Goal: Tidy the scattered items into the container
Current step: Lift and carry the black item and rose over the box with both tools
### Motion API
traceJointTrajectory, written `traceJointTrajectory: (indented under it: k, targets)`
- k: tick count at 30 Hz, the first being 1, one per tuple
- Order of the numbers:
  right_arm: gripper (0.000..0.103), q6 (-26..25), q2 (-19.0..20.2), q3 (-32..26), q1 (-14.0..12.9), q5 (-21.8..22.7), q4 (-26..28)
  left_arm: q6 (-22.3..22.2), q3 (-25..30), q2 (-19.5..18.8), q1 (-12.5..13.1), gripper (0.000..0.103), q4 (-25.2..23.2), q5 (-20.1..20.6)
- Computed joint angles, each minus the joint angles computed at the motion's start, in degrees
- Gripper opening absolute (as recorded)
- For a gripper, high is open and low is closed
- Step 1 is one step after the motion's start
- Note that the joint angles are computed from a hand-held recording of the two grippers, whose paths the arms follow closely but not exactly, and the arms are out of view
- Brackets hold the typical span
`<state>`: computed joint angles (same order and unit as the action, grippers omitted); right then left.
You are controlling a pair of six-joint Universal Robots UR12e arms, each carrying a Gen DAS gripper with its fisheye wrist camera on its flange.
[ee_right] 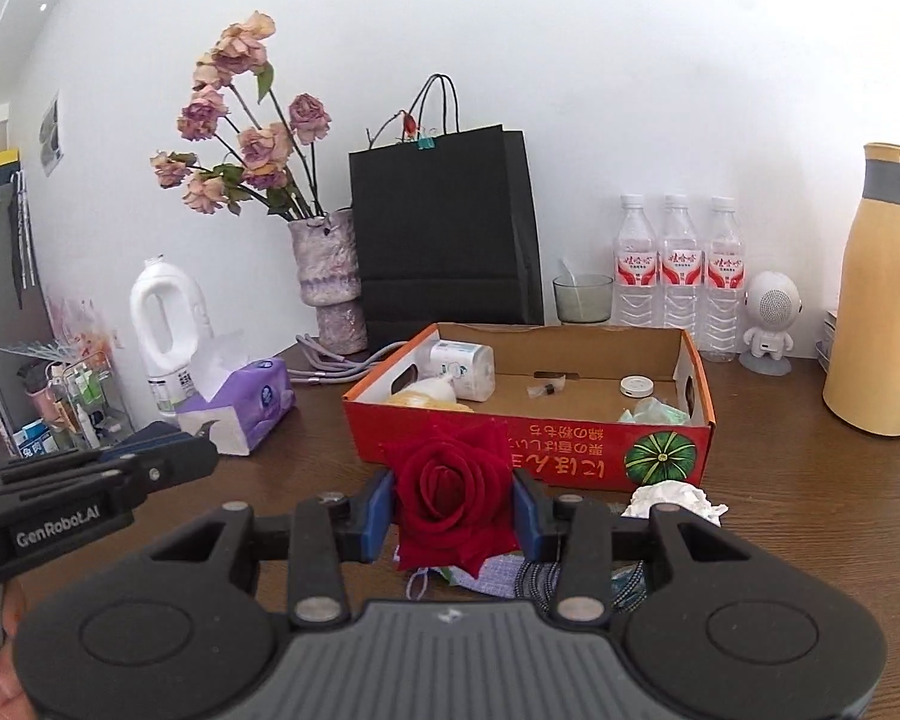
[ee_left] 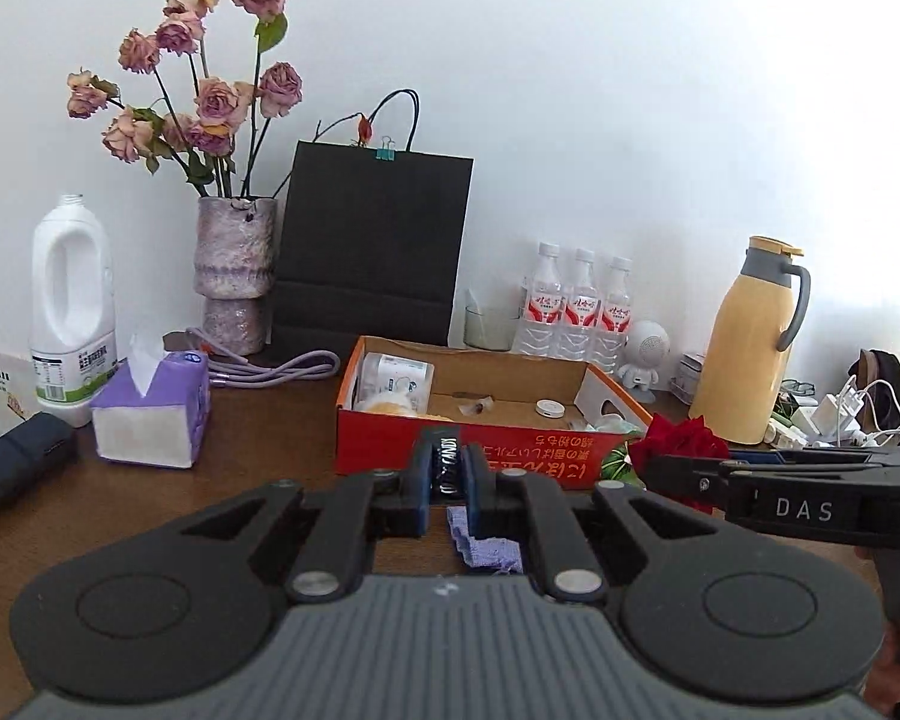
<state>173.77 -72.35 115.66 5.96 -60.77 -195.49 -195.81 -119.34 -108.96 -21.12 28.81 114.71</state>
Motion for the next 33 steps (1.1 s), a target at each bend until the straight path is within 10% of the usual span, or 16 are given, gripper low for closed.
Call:
traceJointTrajectory:
  k: [10,17,23,33]
  targets:
    - [0.041,3.4,-2.8,9.8,-1.0,-5.9,-14.2,1.9,-3.8,-1.1,-4.7,0.011,8.1,7.6]
    - [0.041,7.9,-1.3,8.8,-0.6,-9.7,-17.2,3.9,-2.6,-2.3,-3.9,0.011,9.5,5.3]
    - [0.041,11.6,3.1,-1.7,0.9,-9.7,-15.3,6.3,6.3,-5.5,1.5,0.012,6.6,-3.1]
    - [0.041,12.3,12.3,-24.9,1.9,-14.8,-2.3,8.5,27.3,-13.3,6.7,0.012,-4.0,-3.3]
